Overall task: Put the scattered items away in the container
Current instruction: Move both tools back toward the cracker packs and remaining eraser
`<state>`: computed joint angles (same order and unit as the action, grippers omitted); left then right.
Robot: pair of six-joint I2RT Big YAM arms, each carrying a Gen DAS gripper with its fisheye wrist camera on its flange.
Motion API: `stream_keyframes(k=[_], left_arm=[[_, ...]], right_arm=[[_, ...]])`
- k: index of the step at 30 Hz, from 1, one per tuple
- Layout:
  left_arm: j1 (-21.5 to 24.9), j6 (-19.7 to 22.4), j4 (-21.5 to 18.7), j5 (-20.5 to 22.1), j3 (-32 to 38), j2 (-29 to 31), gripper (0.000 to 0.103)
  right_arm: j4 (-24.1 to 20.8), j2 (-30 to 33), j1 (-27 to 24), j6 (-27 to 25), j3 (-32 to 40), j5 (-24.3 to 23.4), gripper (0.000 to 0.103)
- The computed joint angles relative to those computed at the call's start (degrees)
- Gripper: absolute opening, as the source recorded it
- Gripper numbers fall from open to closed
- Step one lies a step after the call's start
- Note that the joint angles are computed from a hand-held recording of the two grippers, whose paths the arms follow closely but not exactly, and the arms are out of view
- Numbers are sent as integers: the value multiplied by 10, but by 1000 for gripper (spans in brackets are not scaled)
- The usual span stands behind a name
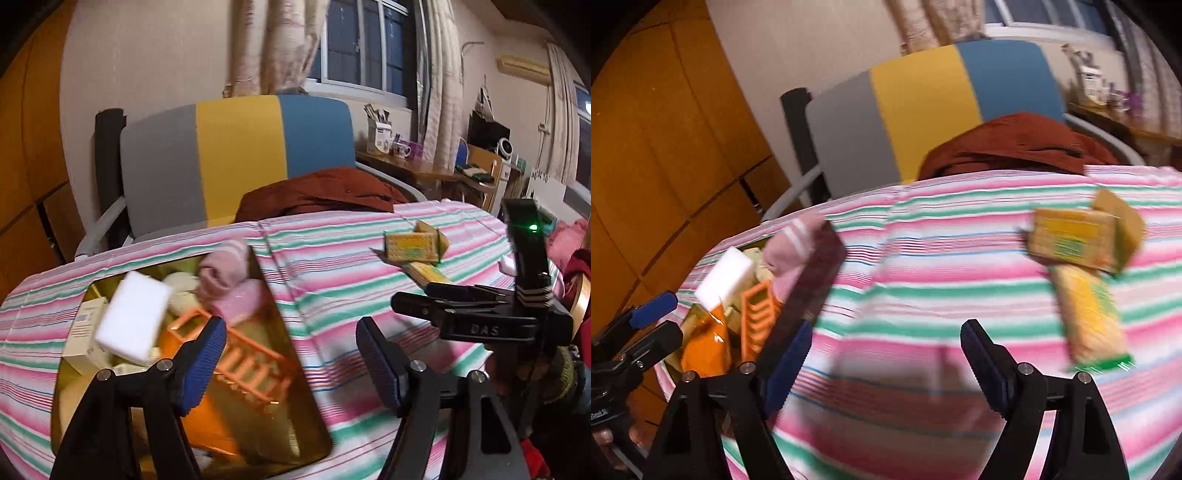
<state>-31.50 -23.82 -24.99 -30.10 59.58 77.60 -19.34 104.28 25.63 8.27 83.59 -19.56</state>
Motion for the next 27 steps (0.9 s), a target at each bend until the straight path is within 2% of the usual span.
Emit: stream_keyframes(k=[3, 11, 20, 27], left_arm=[[-23, -16, -25, -14, 31, 31, 74], [-62, -31, -60, -44, 70, 74, 74], [-79, -33, -53, -66, 77, 99, 74], [-79, -31, -49, -49, 83, 121, 74]], right_arm=[[12, -23, -18, 1, -36, 9, 86], [39, -50, -54, 25, -94, 8, 86], [53, -67, -75, 25, -135, 13, 86], [53, -75, -85, 16, -149, 27, 86]])
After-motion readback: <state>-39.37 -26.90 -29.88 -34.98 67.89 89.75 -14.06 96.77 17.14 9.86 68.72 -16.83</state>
